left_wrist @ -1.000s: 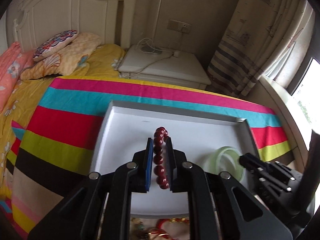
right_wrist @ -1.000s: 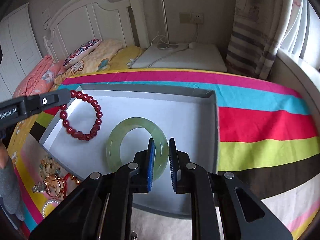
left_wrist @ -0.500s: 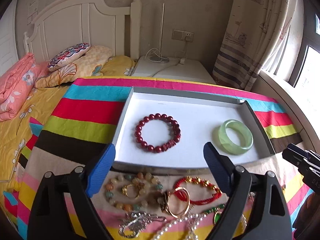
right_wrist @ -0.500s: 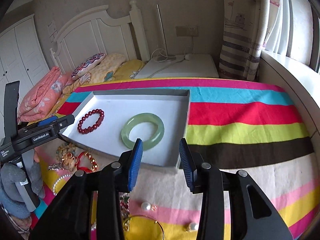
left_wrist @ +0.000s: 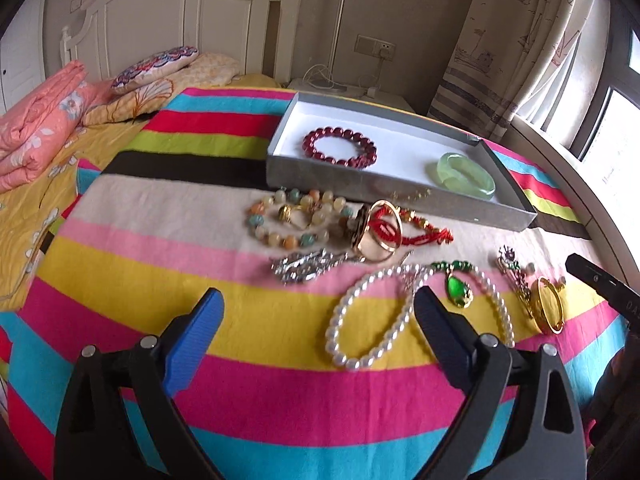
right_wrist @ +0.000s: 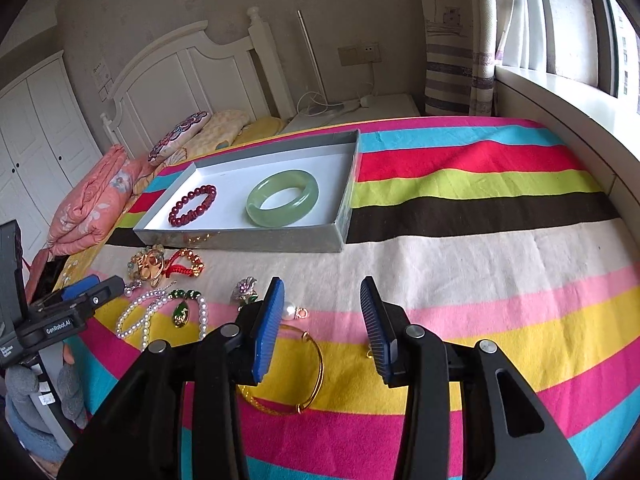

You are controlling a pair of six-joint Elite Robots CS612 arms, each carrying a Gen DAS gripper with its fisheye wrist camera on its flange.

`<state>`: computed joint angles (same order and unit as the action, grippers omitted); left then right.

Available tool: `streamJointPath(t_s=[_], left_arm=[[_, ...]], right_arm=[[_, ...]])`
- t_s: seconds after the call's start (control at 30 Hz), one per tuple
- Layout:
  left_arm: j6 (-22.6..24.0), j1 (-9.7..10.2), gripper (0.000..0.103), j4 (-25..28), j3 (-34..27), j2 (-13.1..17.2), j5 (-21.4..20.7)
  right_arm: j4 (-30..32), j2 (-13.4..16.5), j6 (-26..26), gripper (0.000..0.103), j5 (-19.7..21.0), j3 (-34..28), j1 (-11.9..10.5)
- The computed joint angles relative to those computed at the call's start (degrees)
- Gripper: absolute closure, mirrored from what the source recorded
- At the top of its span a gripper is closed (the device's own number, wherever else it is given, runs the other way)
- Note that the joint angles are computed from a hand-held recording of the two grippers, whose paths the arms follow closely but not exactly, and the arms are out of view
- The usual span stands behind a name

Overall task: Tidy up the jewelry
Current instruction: 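Lift both grippers out of the box back over the jewelry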

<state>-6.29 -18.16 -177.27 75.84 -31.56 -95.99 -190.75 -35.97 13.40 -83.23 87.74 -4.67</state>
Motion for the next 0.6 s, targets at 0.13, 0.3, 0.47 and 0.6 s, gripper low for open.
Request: streamJointPath(t_s=[0.13, 0.3, 0.47, 0.6], left_arm=[[-2.1, 0.95, 0.007, -3.1, 1.1, -0.1, -2.7], [-3.4, 1.47, 0.007, -2.0, 0.3, 0.4, -5.5], [-4.2, 1.66, 0.006, -3.5, 0.2, 0.5, -6.6], [-4.4, 1.75, 0.005, -3.8, 0.3, 0.5, -7.1]], right_arm=[[0.3, -0.4, -1.1, 0.056, -0.9, 1.2, 0.4], [7.1, -1.0, -4.0, 0.052, -7.4, 1.0, 1.9], [9.9, -0.7, -5.4, 0.053, -10.1, 0.2, 2.5], [11.1, -0.4, -6.7, 0.058, -11.7, -0.5, 3.0]])
